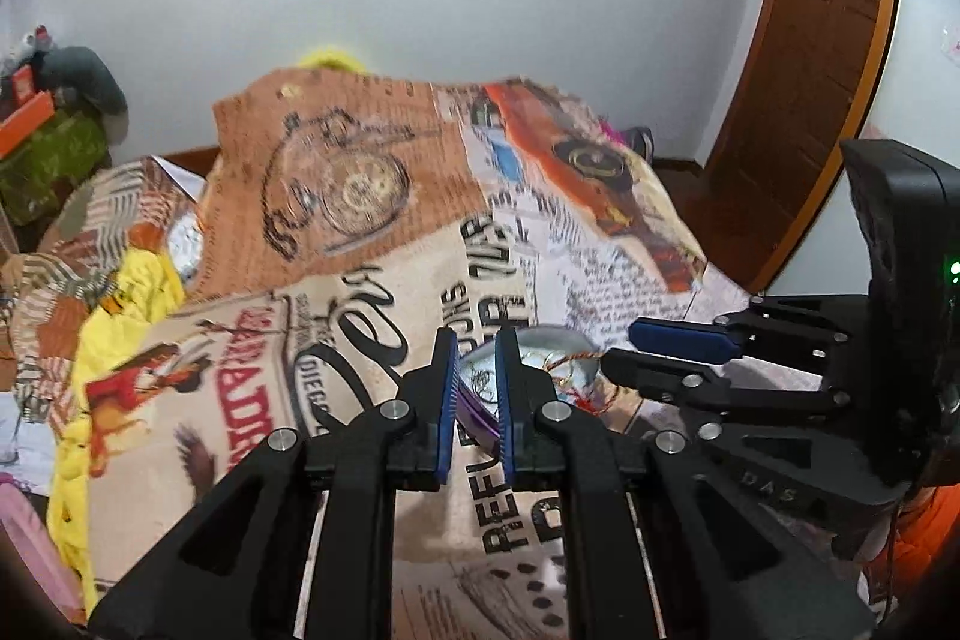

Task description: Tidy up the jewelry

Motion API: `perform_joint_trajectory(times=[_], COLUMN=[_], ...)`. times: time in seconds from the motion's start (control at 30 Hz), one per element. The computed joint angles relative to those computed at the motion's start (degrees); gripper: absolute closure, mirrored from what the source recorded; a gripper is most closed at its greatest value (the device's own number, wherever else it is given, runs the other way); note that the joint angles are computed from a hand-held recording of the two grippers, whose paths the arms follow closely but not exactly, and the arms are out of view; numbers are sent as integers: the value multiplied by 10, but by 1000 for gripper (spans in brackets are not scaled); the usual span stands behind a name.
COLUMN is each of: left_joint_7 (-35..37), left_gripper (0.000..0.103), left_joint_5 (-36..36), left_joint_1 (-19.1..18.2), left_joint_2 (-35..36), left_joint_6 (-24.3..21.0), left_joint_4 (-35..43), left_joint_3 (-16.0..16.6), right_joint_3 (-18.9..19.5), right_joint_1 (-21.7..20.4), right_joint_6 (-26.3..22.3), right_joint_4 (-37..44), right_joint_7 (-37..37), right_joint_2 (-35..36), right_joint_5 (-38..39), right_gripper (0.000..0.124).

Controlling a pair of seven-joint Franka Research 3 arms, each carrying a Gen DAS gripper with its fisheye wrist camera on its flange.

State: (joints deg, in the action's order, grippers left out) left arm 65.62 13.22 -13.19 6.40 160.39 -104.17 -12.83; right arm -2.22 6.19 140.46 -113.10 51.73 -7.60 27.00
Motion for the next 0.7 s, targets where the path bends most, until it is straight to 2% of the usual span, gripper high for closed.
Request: perform_joint_trajectory(times=[0.17,0.33,0.47,0.57,0.6,0.63,0.67,0.7], left_joint_7=[-67,-196,-338,-451,-484,-502,-530,-548], left_gripper=[94,94,77,73,72,70,65,56], left_joint_5=[68,212,344,441,467,480,498,507], left_joint_1=[-6,16,71,134,152,161,175,183], left_joint_2=[-68,-144,-217,-274,-295,-307,-323,-336], left_joint_6=[20,42,73,84,85,87,91,91], left_joint_4=[-38,-71,-100,-119,-126,-130,-138,-144], left_joint_3=[5,-19,-68,-122,-137,-145,-156,-164], right_joint_3=[-5,-15,-24,-29,-27,-24,-22,-19], right_joint_1=[5,24,55,83,92,96,101,108], right_joint_6=[34,103,188,257,287,308,330,356], right_joint_4=[-35,-90,-144,-188,-206,-220,-234,-248], right_joint_7=[-4,-16,-31,-38,-39,-34,-29,-25], right_joint_2=[-67,-165,-251,-312,-335,-348,-361,-373], right_joint_5=[24,58,88,99,100,96,94,92], right_gripper=[105,105,105,105,103,95,88,75])
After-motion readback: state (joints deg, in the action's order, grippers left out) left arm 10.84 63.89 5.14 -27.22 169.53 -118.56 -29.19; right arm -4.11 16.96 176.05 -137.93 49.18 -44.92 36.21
